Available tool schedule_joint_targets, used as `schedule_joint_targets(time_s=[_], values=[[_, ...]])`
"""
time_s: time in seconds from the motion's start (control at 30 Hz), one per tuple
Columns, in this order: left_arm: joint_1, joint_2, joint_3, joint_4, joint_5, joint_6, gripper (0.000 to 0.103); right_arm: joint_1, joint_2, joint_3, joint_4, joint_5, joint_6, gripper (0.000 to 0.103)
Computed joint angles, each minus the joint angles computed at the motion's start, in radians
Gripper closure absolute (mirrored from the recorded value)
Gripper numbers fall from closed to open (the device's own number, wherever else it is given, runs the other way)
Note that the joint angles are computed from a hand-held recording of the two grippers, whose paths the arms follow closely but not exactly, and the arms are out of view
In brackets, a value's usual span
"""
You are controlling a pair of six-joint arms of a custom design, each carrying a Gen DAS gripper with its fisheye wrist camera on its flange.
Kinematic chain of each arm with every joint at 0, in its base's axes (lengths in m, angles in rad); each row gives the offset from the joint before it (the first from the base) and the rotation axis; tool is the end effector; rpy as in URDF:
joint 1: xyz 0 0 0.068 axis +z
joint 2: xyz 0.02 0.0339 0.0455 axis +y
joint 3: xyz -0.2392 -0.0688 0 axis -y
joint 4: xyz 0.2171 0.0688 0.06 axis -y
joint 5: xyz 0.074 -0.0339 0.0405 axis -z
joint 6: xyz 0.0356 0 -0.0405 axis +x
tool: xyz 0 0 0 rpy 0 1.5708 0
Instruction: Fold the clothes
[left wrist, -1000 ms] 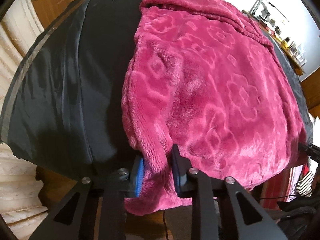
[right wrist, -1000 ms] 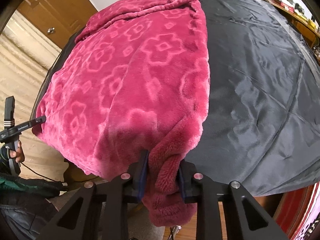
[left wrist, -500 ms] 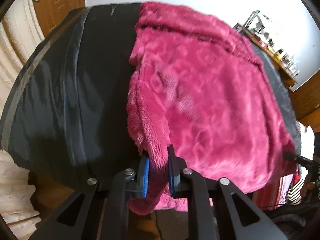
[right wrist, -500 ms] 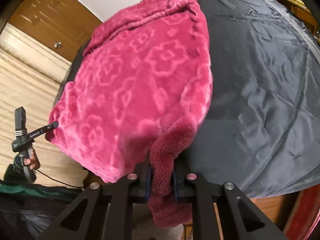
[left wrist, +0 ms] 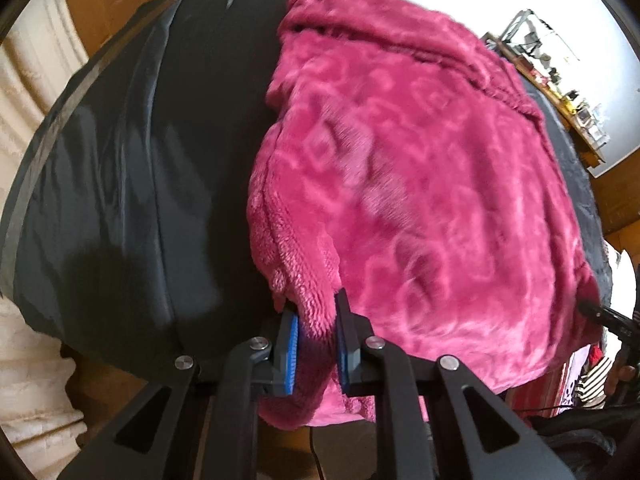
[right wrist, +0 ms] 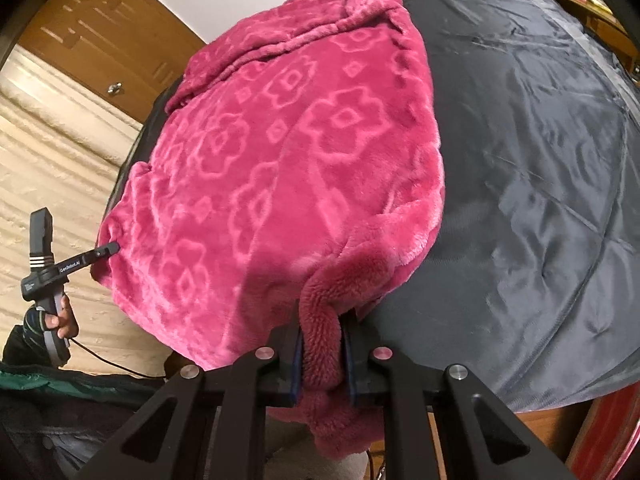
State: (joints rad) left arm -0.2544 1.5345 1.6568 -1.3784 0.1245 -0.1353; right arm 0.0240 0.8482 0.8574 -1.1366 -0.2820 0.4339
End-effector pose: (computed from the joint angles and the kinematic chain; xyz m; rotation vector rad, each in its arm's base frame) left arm 0.2441 -0.0680 0.3346 0.1974 2.8387 -0.2614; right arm 0.1245 0.0129 0.2572 0.4697 2.6886 0.5167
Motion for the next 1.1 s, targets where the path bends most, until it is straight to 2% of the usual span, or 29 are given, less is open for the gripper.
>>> schedule_joint_targets(time_s=[0.37, 0.53, 0.6, 0.73, 0.8, 0.87, 0.9, 1.07, 1.1], values=[[0.033, 0.006, -0.042, 0.006, 0.02, 0.009, 0.081, -0.087, 0.041, -0.006, -0.004, -0.077, -0.063, 0.085], [0.051, 0.004, -0.058, 0.008, 0.019, 0.005, 0.068, -0.104, 0.049, -0.011, 0.0, -0.096, -0.08, 0.084], [0.063, 0.003, -0.068, 0.012, 0.018, -0.001, 0.059, -0.11, 0.047, -0.016, 0.002, -0.102, -0.084, 0.083], [0.074, 0.003, -0.073, 0.014, 0.022, 0.002, 0.057, -0.117, 0.046, -0.021, 0.002, -0.109, -0.088, 0.082], [0.073, 0.002, -0.074, 0.015, 0.019, 0.007, 0.056, -0.108, 0.049, -0.018, -0.003, -0.095, -0.086, 0.077], [0.074, -0.002, -0.078, 0.018, 0.018, 0.012, 0.055, -0.087, 0.06, -0.019, -0.012, -0.071, -0.078, 0.057], [0.077, -0.004, -0.081, 0.021, 0.018, 0.016, 0.055, -0.07, 0.06, -0.018, -0.011, -0.058, -0.07, 0.051], [0.083, -0.013, -0.091, 0.022, 0.018, 0.03, 0.056, 0.02, 0.063, -0.01, 0.006, 0.012, -0.029, 0.051], [0.089, -0.013, -0.091, 0.022, 0.028, 0.037, 0.065, 0.031, 0.066, -0.009, 0.009, 0.022, -0.024, 0.051]])
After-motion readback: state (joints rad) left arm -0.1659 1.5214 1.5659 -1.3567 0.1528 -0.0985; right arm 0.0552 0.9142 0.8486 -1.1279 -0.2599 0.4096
